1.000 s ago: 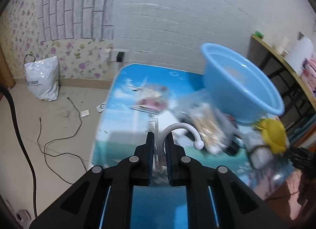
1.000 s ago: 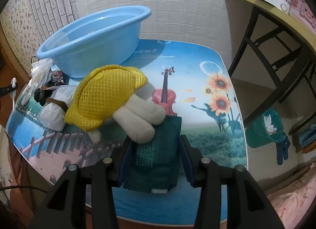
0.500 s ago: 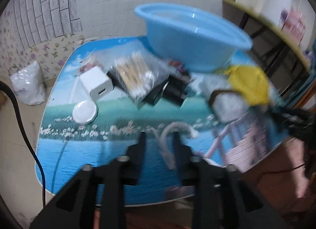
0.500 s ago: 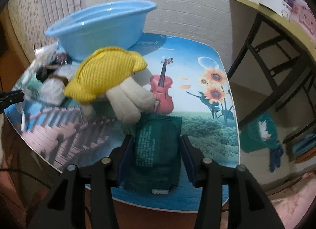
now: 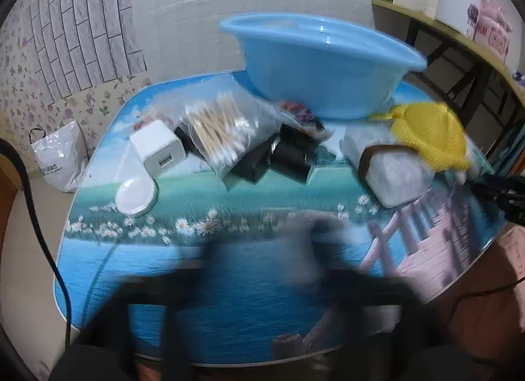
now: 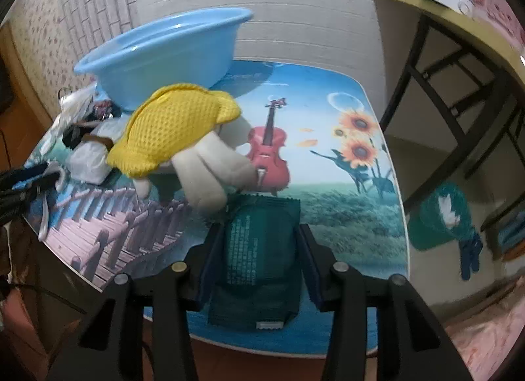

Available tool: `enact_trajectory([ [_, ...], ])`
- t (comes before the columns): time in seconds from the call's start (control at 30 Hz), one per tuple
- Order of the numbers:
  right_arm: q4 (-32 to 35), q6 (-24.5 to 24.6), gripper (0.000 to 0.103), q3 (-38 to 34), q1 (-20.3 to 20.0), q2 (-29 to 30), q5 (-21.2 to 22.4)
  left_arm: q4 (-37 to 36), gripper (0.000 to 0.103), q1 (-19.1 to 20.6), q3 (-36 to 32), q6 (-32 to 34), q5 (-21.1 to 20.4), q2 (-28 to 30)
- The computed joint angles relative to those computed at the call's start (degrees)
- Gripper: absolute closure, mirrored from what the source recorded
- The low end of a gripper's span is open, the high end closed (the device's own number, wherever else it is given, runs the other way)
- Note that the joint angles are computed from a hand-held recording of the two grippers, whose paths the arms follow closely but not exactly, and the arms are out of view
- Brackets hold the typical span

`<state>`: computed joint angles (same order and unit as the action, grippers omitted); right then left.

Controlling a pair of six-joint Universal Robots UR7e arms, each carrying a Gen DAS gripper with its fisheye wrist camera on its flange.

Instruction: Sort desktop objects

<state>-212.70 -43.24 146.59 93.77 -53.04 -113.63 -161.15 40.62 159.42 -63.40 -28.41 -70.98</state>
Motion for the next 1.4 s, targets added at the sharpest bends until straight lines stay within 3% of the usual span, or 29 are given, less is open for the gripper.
enact_trajectory([
  [0.07, 0.73, 0.83, 0.059, 0.66, -0.15, -2.34, 1.22, -1.58, 0.091, -0.01, 1.10, -0.08, -0.72, -2.95],
  [0.23, 3.03, 2.69, 0.059, 0.27, 2.37, -7.77, 1.71, 3.17, 0.092, -0.89, 1.58, -1.52, -0.93, -11.20],
  [0.33, 6.35, 4.19, 0.059, -1.73, 5.19, -9.98, 3.22, 10.87, 0.095, -4.34, 1.02, -2.16, 1.75, -18.06],
  [0.4, 9.16, 5.22, 0.059, -4.05, 7.57, -10.09, 4.76, 11.65, 0.096, -5.19, 0.37, 0.07, 3.27, -20.12],
  [0.5, 12.75, 6.07, 0.059, -8.66, 10.94, -7.52, 7.38, 9.46, 0.096, -5.61, -1.14, 5.30, 4.95, -20.74],
  [0.6, 14.62, 6.15, 0.059, -13.33, 13.85, -3.52, 8.52, 2.85, 0.096, -4.97, -2.22, 11.53, 5.82, -18.28],
  [0.77, 16.83, 4.80, 0.059, -18.71, 17.13, 0.63, 11.03, 1.08, 0.096, -2.77, -2.57, 12.82, 4.61, -17.23],
  [0.87, 25.19, 4.07, 0.057, -24.45, 18.45, 5.09, 6.88, 3.90, 0.085, -0.35, -2.29, 9.05, 2.66, -17.49],
  [0.93, 32.29, 8.54, 0.057, -27.89, 18.40, 8.13, 0.49, 3.33, 0.074, 0.98, -1.43, 7.18, 0.47, -17.19],
  [0.97, 32.25, 9.68, 0.057, -27.22, 17.72, 7.86, 0.39, 3.06, 0.070, 1.14, -0.77, 6.32, -0.43, -16.94],
  [1.03, 24.95, 7.34, 0.057, -21.40, 15.67, 4.08, 5.22, 5.62, 0.066, 0.62, -0.07, 3.74, -0.72, -16.79],
  [1.1, 17.42, 4.87, 0.056, -15.81, 13.71, 0.89, 9.44, 9.03, 0.048, 0.26, 0.49, 0.20, -1.40, -16.84],
  [1.2, 10.93, 2.75, 0.043, -7.90, 8.82, -4.04, 15.33, 7.00, 0.040, 0.65, 1.55, -1.86, -2.35, -14.41],
  [1.3, 11.21, 3.23, 0.042, -6.79, 6.57, -4.65, 17.38, 4.84, 0.038, 1.01, 1.71, -2.28, -2.05, -11.23],
  [1.4, 11.05, 5.68, 0.049, -9.52, 7.81, -3.01, 18.85, 2.04, 0.038, 1.51, 1.62, -1.38, -1.52, -8.47],
])
